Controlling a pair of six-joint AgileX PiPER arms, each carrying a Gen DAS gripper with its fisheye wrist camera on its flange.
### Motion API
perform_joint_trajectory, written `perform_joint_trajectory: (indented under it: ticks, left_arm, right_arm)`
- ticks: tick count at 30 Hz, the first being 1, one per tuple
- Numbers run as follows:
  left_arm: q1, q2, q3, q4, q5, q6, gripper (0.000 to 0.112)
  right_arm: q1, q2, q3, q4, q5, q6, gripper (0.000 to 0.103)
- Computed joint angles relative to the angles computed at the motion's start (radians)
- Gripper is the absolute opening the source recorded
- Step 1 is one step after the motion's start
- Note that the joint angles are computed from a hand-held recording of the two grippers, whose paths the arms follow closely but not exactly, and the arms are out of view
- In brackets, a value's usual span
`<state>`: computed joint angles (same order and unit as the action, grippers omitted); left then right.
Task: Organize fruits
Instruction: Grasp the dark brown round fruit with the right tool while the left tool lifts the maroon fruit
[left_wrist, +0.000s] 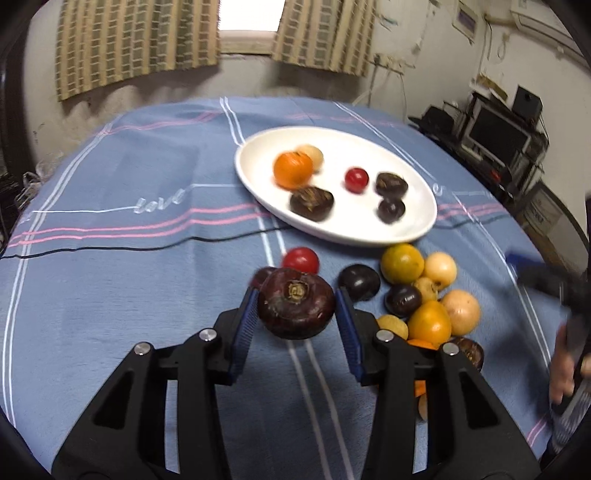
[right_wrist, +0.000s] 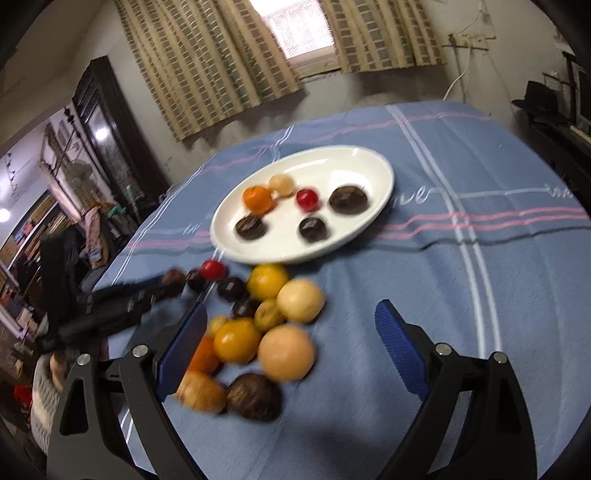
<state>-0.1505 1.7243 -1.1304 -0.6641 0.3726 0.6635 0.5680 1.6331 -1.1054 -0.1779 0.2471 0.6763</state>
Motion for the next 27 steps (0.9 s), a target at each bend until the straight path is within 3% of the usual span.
perform_joint_trajectory:
  ticks: [3,10,21,27]
  left_arm:
    - [0.022,-0.008,-0.003,-0.051,0.022,0.035,0.043]
    - [0.024,-0.026,0.012,-0.097,0.033,0.084,0.043]
    - [0.027,-0.031,0.017,-0.106,0.045,0.093,0.043]
    - [0.020,0.000,-0.014,-0.040,0.062,0.030,0.043]
  right_arm:
    - [0.084,-0.015,0.024,-0.167,0.067,0.138,0.091]
    - [0.179,0.069,-0.058,-0.201,0.278,0.075,0.069]
    - [0.200,0.179,-0.177,-0.210,0.340,0.021,0.060]
    - [0.190,0.190,-0.192,-0.193,0.337,0.002,0.053]
